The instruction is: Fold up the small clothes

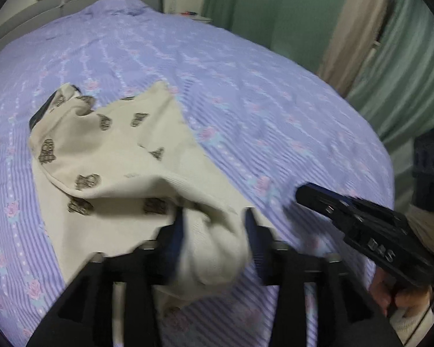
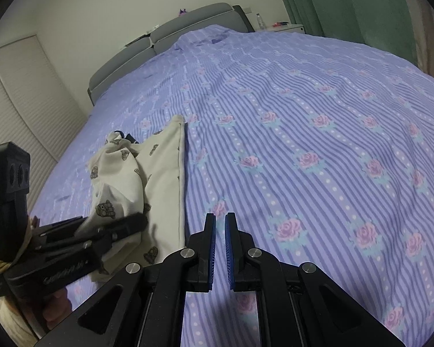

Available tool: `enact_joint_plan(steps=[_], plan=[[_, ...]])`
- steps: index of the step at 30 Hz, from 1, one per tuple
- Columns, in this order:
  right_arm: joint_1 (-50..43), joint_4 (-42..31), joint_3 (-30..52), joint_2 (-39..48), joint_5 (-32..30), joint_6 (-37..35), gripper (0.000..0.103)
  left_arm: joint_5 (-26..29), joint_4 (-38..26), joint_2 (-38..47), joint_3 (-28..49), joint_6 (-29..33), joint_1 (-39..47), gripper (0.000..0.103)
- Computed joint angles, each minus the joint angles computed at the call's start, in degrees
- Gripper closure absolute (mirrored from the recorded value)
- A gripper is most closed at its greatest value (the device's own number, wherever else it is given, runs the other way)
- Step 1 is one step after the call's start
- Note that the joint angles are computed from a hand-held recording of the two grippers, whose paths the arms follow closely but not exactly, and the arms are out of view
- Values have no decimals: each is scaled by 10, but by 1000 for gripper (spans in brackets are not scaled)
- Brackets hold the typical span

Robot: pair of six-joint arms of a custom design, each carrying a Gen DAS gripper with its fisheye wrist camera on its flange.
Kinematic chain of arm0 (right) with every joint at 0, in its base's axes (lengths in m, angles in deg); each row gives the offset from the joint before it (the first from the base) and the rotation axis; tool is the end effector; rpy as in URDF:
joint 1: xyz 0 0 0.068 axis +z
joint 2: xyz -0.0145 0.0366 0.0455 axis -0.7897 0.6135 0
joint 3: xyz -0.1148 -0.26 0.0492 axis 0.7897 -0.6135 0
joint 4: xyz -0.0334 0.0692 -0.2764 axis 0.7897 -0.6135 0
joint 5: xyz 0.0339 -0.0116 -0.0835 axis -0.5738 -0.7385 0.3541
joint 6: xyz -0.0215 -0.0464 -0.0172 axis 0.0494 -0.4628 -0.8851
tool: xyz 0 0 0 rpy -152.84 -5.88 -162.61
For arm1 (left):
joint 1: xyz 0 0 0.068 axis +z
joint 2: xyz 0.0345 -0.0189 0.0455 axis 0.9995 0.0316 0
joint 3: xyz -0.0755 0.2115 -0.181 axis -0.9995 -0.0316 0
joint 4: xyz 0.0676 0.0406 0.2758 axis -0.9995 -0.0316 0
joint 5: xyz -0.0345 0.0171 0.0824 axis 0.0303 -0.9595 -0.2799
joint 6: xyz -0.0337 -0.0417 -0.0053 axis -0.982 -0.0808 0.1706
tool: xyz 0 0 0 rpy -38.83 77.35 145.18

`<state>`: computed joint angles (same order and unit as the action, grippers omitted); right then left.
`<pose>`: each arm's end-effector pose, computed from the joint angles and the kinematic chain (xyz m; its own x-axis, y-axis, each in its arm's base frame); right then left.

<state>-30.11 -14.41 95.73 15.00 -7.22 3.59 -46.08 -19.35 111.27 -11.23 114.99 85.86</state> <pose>0.1161 0.0393 0.1453 -0.6458 0.4236 -0.6352 0.2422 0.9027 0.3556 0.2198 -0.0287 0.1665 -0.6406 0.4855 -0.5949 0.7120 0.6656 -0.2236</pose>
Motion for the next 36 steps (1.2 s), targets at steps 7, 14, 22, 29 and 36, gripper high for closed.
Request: enact_joint_plan(steps=[7,14,22,29,36], plan=[[57,-83,47,-34,54,12,72,112,-247,-78,17,288,214,33],[139,7,157,148,67,-92,48,112,-193,-8,77,310,367,33],[147,51,357,504,16,-238,48,85,-92,93,138,165,378,33],[150,45,474,675,27,-220,48,102,-107,137,162,174,387,33],[131,19,536,756,47,-207,79,121,-110,161,182,154,375,33]])
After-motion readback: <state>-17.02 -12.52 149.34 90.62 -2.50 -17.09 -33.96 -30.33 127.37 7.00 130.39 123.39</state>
